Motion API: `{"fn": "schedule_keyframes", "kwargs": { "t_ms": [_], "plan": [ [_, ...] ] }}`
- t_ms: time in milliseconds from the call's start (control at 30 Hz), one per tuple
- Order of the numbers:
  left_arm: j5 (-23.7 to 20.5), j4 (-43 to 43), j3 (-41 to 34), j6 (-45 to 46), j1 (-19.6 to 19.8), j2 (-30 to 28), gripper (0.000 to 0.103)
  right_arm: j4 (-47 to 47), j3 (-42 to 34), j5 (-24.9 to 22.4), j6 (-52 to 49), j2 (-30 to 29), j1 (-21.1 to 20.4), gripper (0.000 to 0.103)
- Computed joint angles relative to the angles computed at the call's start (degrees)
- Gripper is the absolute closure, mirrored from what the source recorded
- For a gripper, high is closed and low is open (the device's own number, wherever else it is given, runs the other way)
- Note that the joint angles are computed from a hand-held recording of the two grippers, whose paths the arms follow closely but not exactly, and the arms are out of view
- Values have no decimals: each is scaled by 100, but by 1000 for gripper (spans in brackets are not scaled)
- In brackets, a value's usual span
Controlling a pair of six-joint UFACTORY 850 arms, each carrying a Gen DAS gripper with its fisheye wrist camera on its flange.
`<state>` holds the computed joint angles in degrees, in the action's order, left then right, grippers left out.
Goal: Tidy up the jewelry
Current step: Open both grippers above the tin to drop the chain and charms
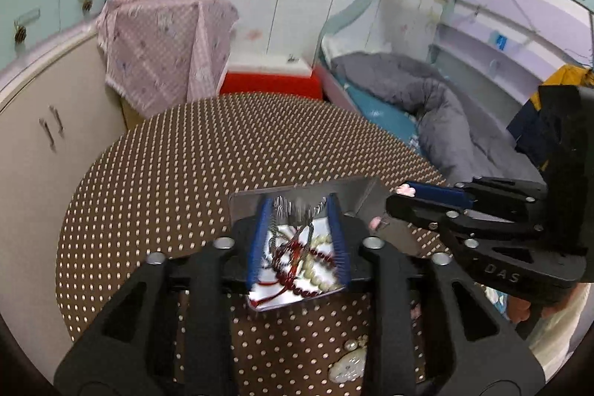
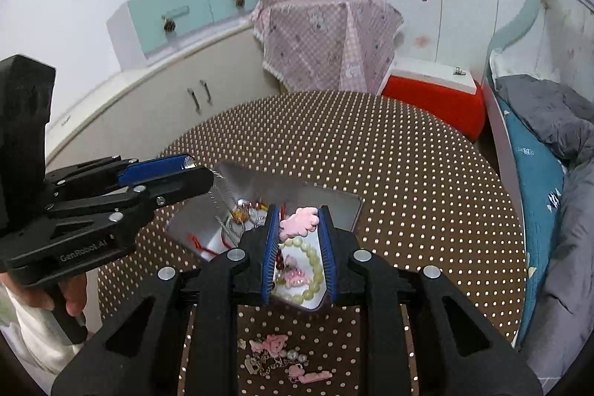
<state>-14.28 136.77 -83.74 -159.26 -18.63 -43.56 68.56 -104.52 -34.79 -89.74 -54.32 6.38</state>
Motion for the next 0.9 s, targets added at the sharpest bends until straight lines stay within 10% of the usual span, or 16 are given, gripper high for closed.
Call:
{"fn": "schedule_keyframes", "kwargs": {
  "t_ms": [33,100,267,900],
  "plan": [
    [-65,-328,18,297,-14,7,34,0,5,0,34,6,-7,76],
    [-202,-702,65,600,-40,63,33,173,57,69,-60,55,-21,47],
    [-265,-1449,114,1365,-37,146,31,714,251,285,-473,244,-78,34],
    [-76,-1965,175,1640,-57,177,30,972,590,438,-666,386,-151,29]
  ]
}}
